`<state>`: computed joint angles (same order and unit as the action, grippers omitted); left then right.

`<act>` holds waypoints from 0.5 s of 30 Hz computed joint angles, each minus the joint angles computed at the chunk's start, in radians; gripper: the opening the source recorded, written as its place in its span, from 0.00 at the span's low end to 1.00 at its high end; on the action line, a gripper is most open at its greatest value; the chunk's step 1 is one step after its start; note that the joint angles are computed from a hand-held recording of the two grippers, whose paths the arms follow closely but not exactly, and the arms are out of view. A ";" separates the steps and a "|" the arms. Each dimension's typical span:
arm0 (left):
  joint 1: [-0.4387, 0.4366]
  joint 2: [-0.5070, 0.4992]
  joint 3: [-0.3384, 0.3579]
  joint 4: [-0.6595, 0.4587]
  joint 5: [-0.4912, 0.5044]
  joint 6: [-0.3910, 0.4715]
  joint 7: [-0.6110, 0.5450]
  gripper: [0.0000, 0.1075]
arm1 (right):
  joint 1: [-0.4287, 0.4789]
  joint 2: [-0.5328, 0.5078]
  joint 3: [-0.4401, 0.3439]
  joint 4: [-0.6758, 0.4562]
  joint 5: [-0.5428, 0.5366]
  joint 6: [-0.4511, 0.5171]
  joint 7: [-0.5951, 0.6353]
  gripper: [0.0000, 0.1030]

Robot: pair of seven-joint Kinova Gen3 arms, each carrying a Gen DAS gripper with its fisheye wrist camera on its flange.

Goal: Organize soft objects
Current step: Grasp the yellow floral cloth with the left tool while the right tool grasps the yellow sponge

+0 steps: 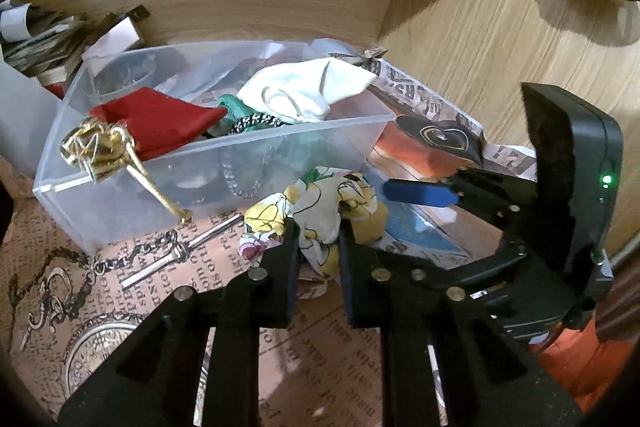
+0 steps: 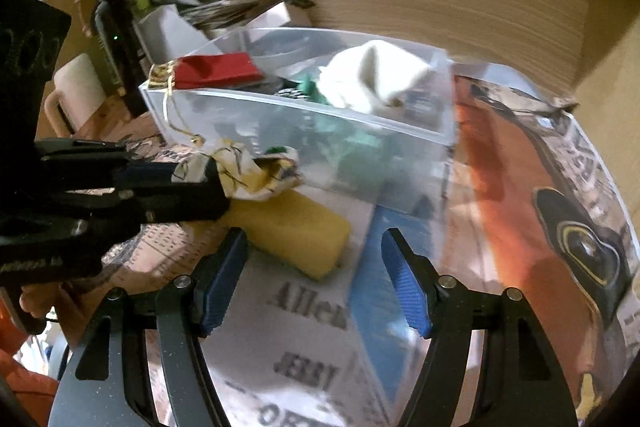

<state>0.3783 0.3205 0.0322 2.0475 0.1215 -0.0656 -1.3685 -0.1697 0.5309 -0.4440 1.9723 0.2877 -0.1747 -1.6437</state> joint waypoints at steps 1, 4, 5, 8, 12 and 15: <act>-0.016 0.002 0.017 0.001 0.002 -0.003 -0.004 0.16 | 0.004 0.009 -0.012 -0.015 0.011 0.019 0.002 0.64; -0.019 0.007 0.018 0.002 -0.005 -0.003 0.005 0.15 | 0.009 0.026 -0.032 -0.043 0.017 0.053 0.021 0.63; -0.016 0.006 0.013 0.006 -0.004 -0.005 0.006 0.15 | 0.011 0.031 -0.038 -0.050 0.015 0.063 0.029 0.55; -0.026 -0.011 0.015 0.025 -0.005 -0.017 0.011 0.15 | 0.002 0.030 -0.030 -0.044 -0.006 0.052 0.052 0.48; 0.019 -0.043 -0.036 0.053 0.025 -0.040 0.000 0.14 | -0.015 0.021 -0.004 -0.028 -0.029 0.025 0.063 0.43; 0.077 -0.070 -0.103 0.065 0.065 -0.047 -0.033 0.13 | -0.020 0.010 0.010 -0.005 -0.034 -0.010 0.058 0.42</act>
<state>0.4556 0.2501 -0.0706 2.1128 0.1864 -0.1122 -1.4015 -0.1894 0.5409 -0.4340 1.9672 0.2532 -0.1846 -1.5855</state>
